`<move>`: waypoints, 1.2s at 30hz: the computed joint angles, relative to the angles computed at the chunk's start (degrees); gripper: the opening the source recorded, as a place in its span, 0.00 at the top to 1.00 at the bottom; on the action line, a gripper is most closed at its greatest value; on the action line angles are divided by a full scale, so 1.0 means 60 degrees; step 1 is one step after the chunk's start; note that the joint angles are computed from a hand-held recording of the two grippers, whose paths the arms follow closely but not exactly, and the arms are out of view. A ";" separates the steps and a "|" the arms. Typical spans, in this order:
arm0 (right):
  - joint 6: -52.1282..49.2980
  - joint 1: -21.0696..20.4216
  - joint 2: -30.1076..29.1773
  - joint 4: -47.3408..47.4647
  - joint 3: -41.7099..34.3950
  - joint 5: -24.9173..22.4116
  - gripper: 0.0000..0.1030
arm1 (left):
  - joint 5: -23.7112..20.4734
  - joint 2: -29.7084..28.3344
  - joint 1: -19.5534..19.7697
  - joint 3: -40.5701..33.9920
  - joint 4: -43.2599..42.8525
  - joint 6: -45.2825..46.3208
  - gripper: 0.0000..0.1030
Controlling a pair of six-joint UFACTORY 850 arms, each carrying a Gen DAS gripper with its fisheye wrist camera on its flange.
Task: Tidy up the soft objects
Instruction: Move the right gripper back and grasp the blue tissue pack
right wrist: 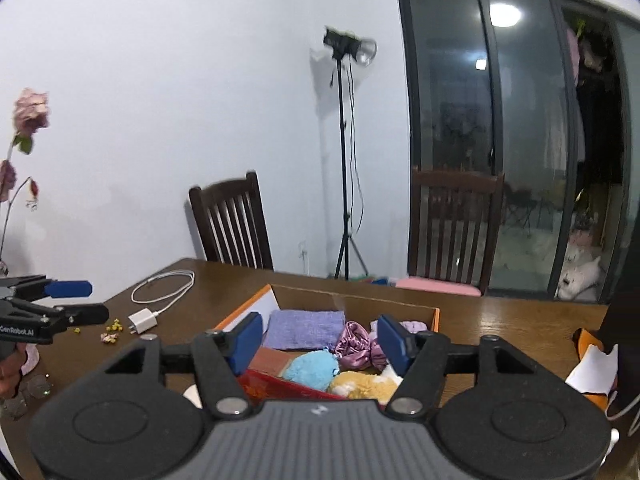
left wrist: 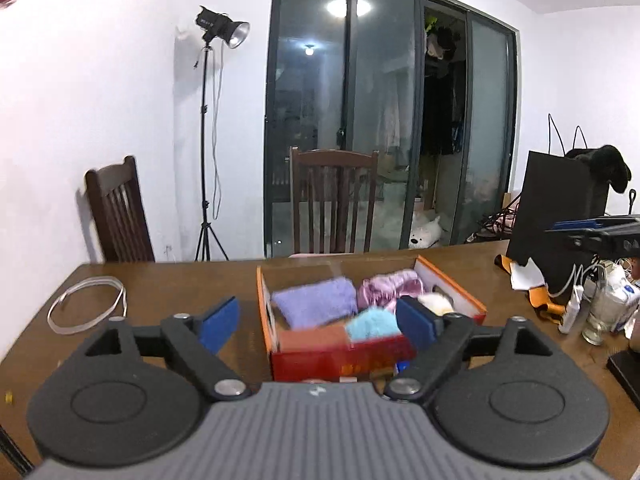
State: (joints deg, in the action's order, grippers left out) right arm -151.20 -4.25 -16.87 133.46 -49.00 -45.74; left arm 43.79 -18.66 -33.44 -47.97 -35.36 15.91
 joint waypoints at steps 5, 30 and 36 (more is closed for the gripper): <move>-0.2906 0.0208 0.0163 0.1359 0.2026 -0.1574 0.25 | 0.0851 -0.0107 -0.0780 0.1152 -0.0921 -0.0537 0.13; 0.1247 0.0279 -0.3337 -0.0207 -0.0502 -0.0993 0.55 | -0.1873 -0.2970 0.0093 -0.2210 0.3032 -0.3749 0.42; 0.3517 0.0285 -0.4603 -0.0763 -0.2344 -0.0782 0.65 | -0.3480 -0.4682 0.0429 -0.4791 0.3109 -0.4008 0.54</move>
